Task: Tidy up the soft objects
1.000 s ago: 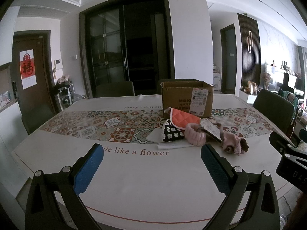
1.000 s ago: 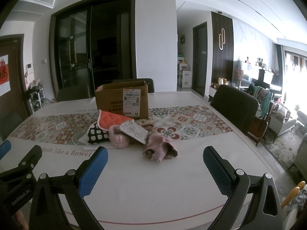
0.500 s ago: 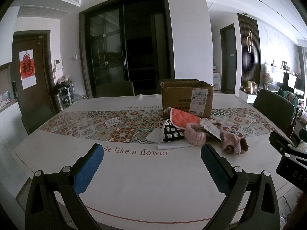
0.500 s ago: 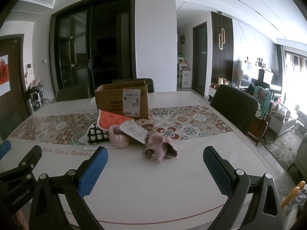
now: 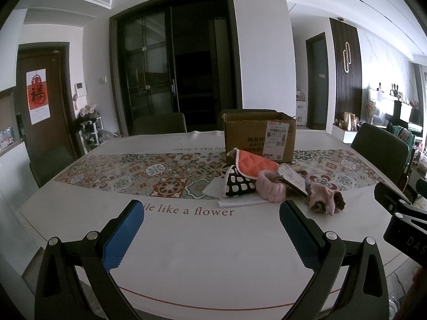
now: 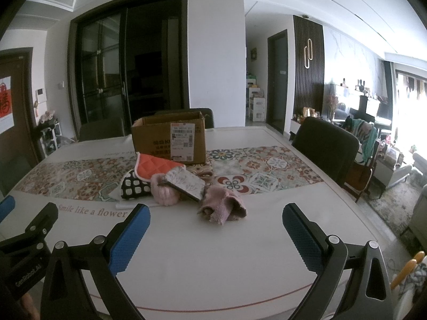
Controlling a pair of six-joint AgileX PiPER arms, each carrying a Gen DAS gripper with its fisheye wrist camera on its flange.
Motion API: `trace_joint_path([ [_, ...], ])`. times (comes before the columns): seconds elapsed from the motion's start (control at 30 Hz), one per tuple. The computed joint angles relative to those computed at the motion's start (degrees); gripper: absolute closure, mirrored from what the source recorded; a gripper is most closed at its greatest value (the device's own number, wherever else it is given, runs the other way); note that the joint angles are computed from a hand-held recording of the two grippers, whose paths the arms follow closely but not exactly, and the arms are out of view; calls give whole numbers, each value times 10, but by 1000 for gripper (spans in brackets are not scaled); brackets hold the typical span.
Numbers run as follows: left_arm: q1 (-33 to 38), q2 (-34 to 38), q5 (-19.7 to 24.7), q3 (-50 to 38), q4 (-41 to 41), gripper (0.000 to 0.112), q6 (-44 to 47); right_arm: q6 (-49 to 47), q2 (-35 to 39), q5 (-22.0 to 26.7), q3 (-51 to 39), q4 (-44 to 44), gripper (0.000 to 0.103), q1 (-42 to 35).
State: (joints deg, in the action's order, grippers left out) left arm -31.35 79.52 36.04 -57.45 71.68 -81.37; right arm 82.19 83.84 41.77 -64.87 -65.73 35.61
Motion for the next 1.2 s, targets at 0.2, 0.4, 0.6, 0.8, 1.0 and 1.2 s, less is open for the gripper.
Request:
trace_joint_path([
  [0.2,-4,0,3,-2,-5,9,5,-1,0,-1,0,0,2,-1],
  [0.4,-2,12,-5,-7,-14,9,13,-6,8,-12,-2,5,2,-12],
  [0.6,23,46,-39,-37,-77,9,79,-1,27,-33,5,13,2,-25],
  [0.8,33,99,-45,-85,-112,9,126,-51,61,-45,-31,57,2,-55],
  [1.0,42,153,-55,-132,-97,9,131,-113,108,-76,-77,94,2,-93],
  [1.2,56,216,-76,-196,-134,9,190,-202,156,-121,-129,177,2,-139],
])
